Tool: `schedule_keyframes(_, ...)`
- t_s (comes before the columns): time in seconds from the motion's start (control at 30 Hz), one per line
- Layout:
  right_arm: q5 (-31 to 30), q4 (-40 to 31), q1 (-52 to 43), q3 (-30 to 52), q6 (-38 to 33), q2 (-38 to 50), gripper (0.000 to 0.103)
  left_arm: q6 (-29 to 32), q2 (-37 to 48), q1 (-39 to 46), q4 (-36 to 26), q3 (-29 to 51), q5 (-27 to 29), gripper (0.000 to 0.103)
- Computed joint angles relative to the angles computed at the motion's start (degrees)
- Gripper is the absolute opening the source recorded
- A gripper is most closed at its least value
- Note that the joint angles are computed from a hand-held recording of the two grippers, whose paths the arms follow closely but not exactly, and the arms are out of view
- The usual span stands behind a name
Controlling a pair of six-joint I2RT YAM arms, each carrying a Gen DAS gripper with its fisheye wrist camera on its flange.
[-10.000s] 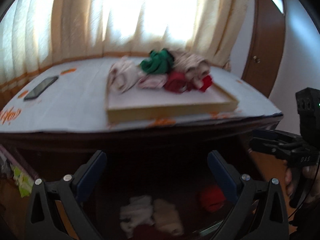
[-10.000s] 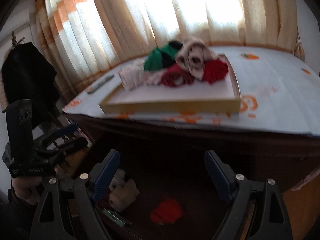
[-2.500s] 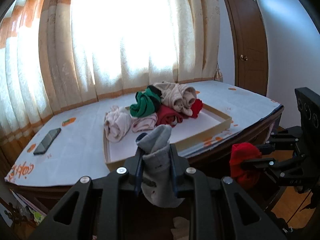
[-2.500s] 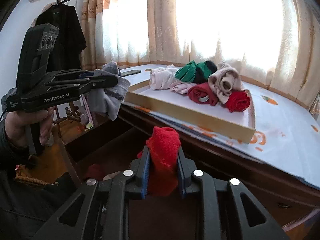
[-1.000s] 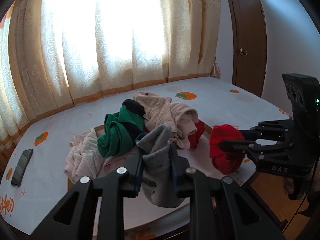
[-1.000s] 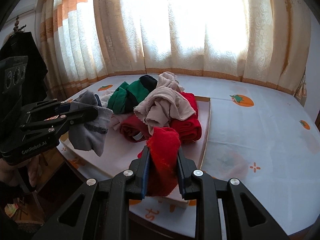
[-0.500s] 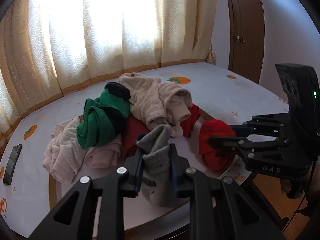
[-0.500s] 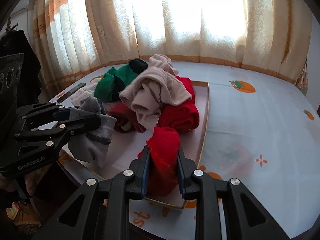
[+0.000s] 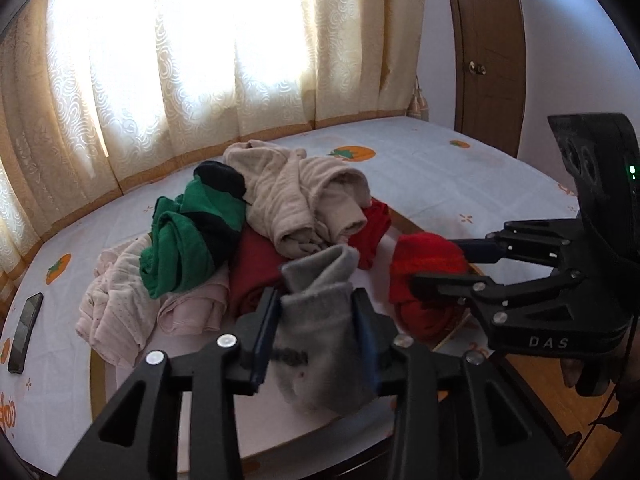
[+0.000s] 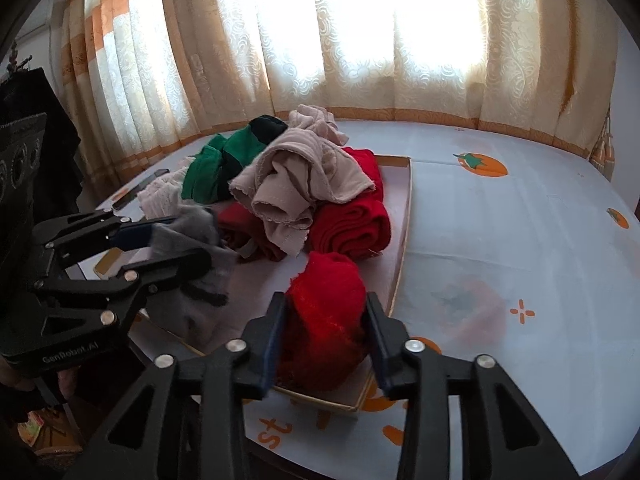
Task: Take underwear out of drawer
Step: 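Lower the socks into the tray and open both grippers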
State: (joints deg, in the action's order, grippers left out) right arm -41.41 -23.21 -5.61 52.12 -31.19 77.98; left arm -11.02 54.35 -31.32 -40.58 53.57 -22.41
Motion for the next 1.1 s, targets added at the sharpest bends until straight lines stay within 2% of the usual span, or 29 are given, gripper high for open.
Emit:
schedule_keyframes(0.17, 0.97, 0.88, 1.13, -1.38, 0.11, -1.5, 0.058, -0.54, 0.02, -1.49, -0.56, 0.45, -1.48, 0.042)
schedule_keyframes(0.23, 1.47, 1.18, 1.43, -2.21, 0.09, -2.55, 0.061, -0.81, -0.33, -2.13, -0.79, 0.49, -2.6, 0.054)
schedule_keyframes(0.33, 1.04, 1.45, 0.78, -3.44, -0.14, -4.12, 0.064, -1.42, -2.0, -3.22, -1.61, 0.57, -4.15, 0.062)
schedule_keyframes(0.53, -1.68, 1.02, -2.49, -5.29, -0.49, -6.92, 0.071, -2.26, -4.38, -4.53, -3.23, 0.2, -5.41, 0.066)
schedule_keyframes(1.1, -4.4, -2.13, -4.39, -11.08, -2.95, -14.1, 0.074, -5.84, -9.55, -5.77, -5.32, -3.13, -5.73, 0.067)
